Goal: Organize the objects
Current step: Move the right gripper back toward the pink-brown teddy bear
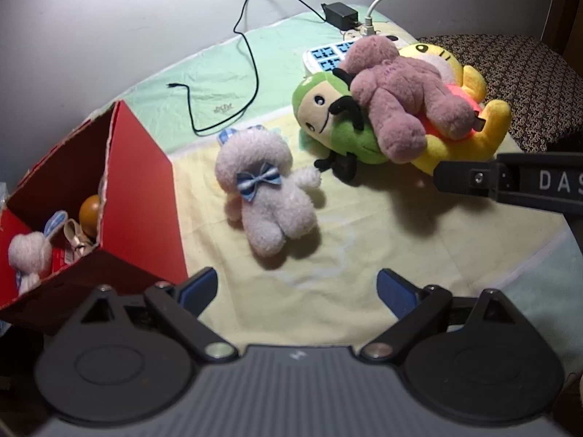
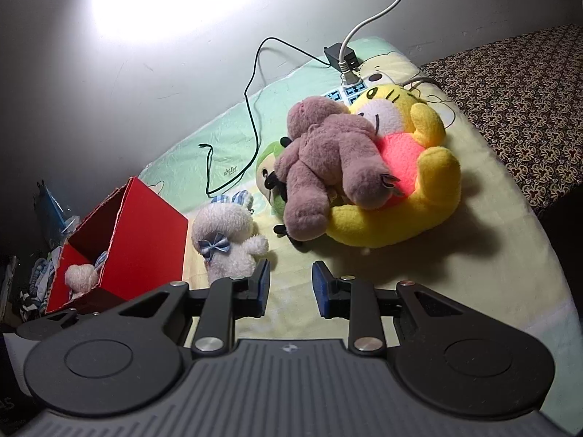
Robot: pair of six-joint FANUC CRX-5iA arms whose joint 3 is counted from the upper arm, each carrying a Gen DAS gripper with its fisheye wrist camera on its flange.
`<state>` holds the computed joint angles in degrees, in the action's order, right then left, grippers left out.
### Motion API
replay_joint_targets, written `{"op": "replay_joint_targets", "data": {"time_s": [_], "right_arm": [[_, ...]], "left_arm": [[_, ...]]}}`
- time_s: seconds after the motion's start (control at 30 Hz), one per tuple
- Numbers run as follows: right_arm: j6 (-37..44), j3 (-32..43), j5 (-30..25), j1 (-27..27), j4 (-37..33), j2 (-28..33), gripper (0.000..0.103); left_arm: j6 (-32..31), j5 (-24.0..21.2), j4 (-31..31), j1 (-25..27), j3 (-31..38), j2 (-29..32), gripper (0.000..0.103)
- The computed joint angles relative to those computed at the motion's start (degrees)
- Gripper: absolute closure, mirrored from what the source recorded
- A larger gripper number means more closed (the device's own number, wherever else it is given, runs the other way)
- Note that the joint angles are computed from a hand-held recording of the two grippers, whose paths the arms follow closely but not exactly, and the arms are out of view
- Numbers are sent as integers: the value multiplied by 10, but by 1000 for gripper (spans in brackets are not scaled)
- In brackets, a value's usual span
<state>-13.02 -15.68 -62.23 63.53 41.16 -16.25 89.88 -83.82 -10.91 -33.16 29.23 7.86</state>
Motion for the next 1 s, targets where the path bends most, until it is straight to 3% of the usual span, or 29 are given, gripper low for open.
{"op": "replay_joint_targets", "data": {"time_s": [0.13,0.37,0.4,0.53,0.7,0.83,1.0], "right_arm": [[-17,-16,-5,-4,7,-18,74],[-38,-43,-1,-22,37,-51,74],[-37,-45,1,-28,39,-54,74],[-25,-51,33,-66,31,-62,74],[13,-56,107,-124,-6,-63,69],[66,-44,161,-170,-78,-51,56],[102,-39,198,-203,-130,-37,56]], "left_arm": [[-8,12,45,12,-1,10,8],[-38,99,235,77,-62,5,7],[-42,104,254,83,-64,9,1],[-51,131,318,97,-72,21,0],[-69,172,334,94,-74,33,1],[-75,166,365,98,-62,61,1],[-70,157,372,97,-43,89,2]]}}
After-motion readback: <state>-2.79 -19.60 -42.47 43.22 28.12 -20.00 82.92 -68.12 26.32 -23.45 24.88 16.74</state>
